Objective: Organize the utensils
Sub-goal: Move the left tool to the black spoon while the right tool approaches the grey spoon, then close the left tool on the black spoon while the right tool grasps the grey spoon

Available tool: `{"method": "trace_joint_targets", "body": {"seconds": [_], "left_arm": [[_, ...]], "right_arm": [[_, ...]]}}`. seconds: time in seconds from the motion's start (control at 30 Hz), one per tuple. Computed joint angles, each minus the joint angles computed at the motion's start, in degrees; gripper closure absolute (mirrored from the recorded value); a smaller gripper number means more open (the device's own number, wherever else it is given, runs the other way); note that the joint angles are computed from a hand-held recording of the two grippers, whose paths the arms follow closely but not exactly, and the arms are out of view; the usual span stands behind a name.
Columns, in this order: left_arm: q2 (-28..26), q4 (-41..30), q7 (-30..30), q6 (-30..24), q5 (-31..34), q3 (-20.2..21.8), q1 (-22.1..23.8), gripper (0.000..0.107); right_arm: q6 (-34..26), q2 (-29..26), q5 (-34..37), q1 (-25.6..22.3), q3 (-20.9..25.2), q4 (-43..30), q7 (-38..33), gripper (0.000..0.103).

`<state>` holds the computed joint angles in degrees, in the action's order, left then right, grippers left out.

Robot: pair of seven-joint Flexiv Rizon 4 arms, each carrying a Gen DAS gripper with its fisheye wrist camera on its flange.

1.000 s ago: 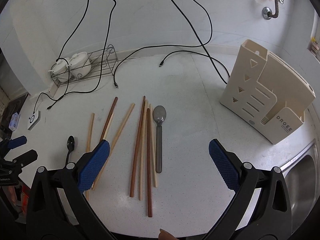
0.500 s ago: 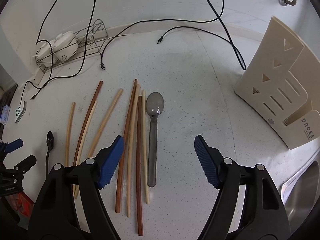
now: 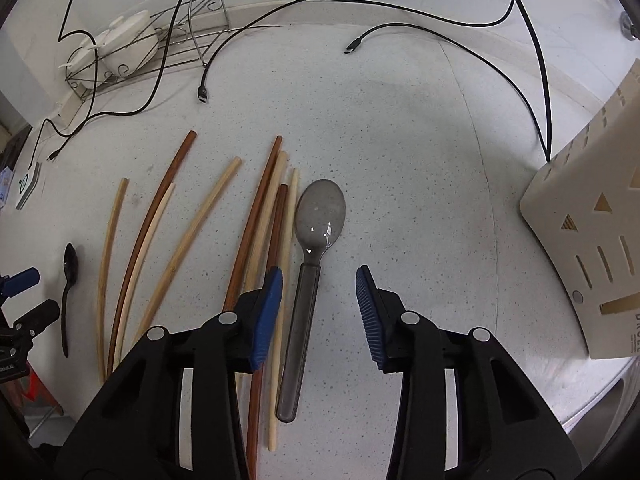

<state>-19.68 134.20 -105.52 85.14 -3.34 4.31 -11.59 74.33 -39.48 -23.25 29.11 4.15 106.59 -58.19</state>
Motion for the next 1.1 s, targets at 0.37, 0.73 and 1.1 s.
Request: {"method": "trace_joint_targets", "body": {"seconds": [0.37, 0.73, 1.1], "left_arm": [[-2.5, -0.2, 4.9, -0.6, -6.4, -5.7, 4.0, 0.059], [-3.5, -5.8, -2.5, -7.7, 2.9, 3.1, -3.7, 0.073], [-3.4, -7.6, -2.3, -10.7, 5.2, 1.6, -1.7, 0.094]], "right_arm": [[-2.0, -2.0, -1.5, 1.1, -1.2, -2.7, 0.0, 0.067], [-4.8, -3.3, -1.0, 0.7, -0.4, -5.1, -0.7, 0.067], [-6.3, -3.1, 0.5, -0.1, 0.5, -5.7, -1.0, 0.077]]}}
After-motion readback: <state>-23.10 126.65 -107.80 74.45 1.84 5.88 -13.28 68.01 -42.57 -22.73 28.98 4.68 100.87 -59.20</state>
